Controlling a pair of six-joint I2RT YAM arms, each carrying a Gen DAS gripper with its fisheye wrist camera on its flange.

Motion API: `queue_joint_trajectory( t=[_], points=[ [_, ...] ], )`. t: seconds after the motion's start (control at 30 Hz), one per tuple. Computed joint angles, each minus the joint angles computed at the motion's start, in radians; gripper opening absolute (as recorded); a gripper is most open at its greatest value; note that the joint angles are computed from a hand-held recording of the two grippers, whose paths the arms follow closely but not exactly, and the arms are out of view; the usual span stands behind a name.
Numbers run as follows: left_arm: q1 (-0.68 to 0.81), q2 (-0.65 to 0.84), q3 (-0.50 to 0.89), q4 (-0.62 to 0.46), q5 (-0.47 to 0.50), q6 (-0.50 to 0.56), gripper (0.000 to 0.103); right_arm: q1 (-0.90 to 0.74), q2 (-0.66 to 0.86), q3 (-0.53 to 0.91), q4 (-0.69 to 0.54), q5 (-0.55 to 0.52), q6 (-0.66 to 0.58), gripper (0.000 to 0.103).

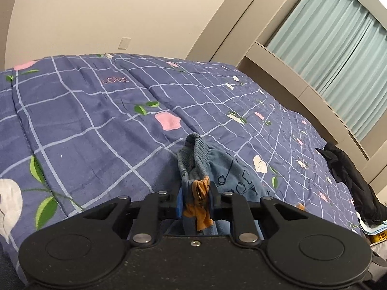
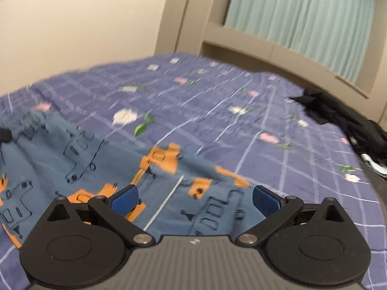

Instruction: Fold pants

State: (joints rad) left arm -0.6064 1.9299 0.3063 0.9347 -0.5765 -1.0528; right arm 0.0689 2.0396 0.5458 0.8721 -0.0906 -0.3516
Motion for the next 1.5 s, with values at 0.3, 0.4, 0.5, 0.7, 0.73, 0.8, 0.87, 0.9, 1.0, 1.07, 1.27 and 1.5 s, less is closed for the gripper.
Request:
queue_joint_trajectory(
  t=[0.3, 0.4, 0.5, 0.7, 0.73, 0.8, 0.87, 0.9, 1.0, 1.07, 1.27, 1.5],
  points=[
    [-0.052, -0.077, 0.02, -0.053, -0.063, 0.096, 0.021, -0.013, 0.018, -0.025, 0.06, -0.009, -0.007, 0.103],
    [-0.084, -0.119, 0.034, -0.074, -0.09, 0.159, 0.021, -0.033, 0.015, -0.064, 0.131, -0.024, 0.013, 0.103],
    [-0.115, -0.154, 0.053, -0.059, -0.093, 0.263, 0.021, -0.069, -0.002, -0.132, 0.246, -0.059, 0.046, 0.103],
    [-0.204, -0.183, 0.169, -0.048, -0.06, 0.529, 0.02, -0.191, -0.06, -0.254, 0.372, -0.098, 0.03, 0.103],
    [-0.221, -0.177, 0.2, -0.05, -0.045, 0.572, 0.021, -0.226, -0.077, -0.268, 0.369, -0.115, 0.026, 0.103],
    [-0.252, -0.152, 0.265, -0.063, -0.011, 0.63, 0.021, -0.299, -0.118, -0.286, 0.333, -0.145, 0.01, 0.103],
    [-0.284, -0.117, 0.329, -0.079, 0.021, 0.677, 0.021, -0.38, -0.154, -0.288, 0.281, -0.179, -0.013, 0.103],
    [-0.299, -0.094, 0.369, -0.095, 0.041, 0.703, 0.021, -0.424, -0.171, -0.284, 0.248, -0.2, -0.024, 0.103],
    [-0.343, -0.009, 0.482, -0.156, 0.093, 0.746, 0.021, -0.537, -0.183, -0.264, 0.191, -0.247, -0.044, 0.103],
    [-0.368, 0.063, 0.56, -0.197, 0.122, 0.755, 0.021, -0.607, -0.193, -0.244, 0.15, -0.271, -0.056, 0.103],
    [-0.425, 0.263, 0.761, -0.336, 0.138, 0.786, 0.021, -0.759, -0.165, -0.178, 0.08, -0.329, -0.077, 0.103],
    [-0.425, 0.314, 0.781, -0.371, 0.159, 0.775, 0.029, -0.796, -0.131, -0.126, 0.008, -0.391, -0.085, 0.103]
  ],
)
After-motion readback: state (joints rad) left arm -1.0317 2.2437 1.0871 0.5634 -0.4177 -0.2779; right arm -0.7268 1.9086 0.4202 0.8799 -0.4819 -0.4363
